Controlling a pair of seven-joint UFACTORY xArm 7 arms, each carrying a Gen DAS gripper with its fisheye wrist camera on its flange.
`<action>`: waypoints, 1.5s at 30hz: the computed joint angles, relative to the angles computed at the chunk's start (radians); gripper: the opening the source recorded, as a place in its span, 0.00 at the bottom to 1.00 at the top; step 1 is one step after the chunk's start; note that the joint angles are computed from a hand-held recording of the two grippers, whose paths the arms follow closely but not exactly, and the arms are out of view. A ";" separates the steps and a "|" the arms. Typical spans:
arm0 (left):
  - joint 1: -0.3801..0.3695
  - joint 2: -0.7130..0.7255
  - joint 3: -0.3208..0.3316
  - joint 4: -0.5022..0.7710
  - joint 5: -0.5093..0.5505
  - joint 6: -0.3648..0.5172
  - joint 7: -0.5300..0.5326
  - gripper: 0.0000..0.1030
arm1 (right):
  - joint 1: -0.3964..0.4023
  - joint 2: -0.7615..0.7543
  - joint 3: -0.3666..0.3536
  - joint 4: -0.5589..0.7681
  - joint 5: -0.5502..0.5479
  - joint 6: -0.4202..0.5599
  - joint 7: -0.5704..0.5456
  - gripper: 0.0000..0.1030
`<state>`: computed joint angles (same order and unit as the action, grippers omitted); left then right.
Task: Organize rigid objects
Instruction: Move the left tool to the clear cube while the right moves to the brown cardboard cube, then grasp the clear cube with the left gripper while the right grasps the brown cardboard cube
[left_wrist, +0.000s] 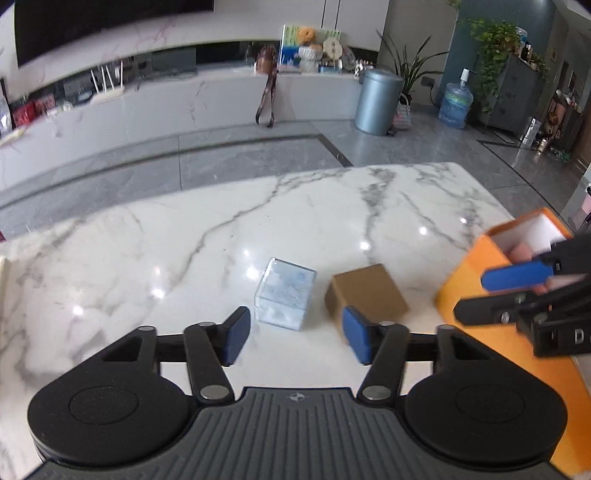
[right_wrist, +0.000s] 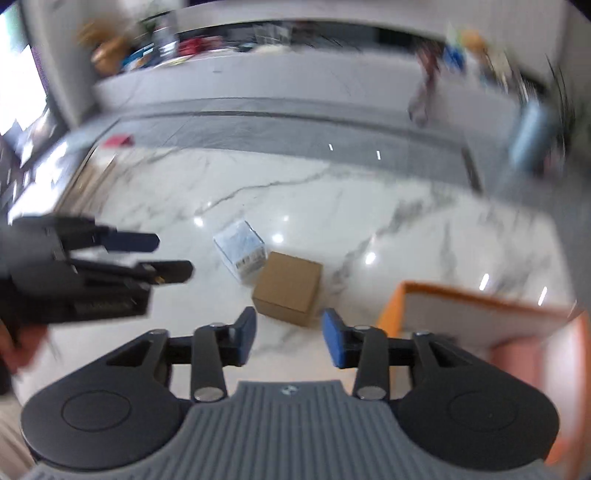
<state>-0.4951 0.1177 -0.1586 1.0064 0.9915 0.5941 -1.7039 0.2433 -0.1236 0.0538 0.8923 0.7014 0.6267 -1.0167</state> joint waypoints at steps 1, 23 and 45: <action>0.012 0.019 0.009 0.005 0.000 -0.030 0.016 0.70 | 0.002 0.022 0.010 0.009 -0.005 -0.008 0.058 0.49; 0.014 0.100 0.094 0.009 -0.166 -0.093 0.218 0.53 | -0.028 0.313 0.130 0.203 -0.069 -0.110 0.306 0.75; -0.028 -0.078 -0.016 -0.132 -0.184 0.045 -0.186 0.52 | -0.064 0.194 0.117 0.024 -0.041 -0.028 0.218 0.59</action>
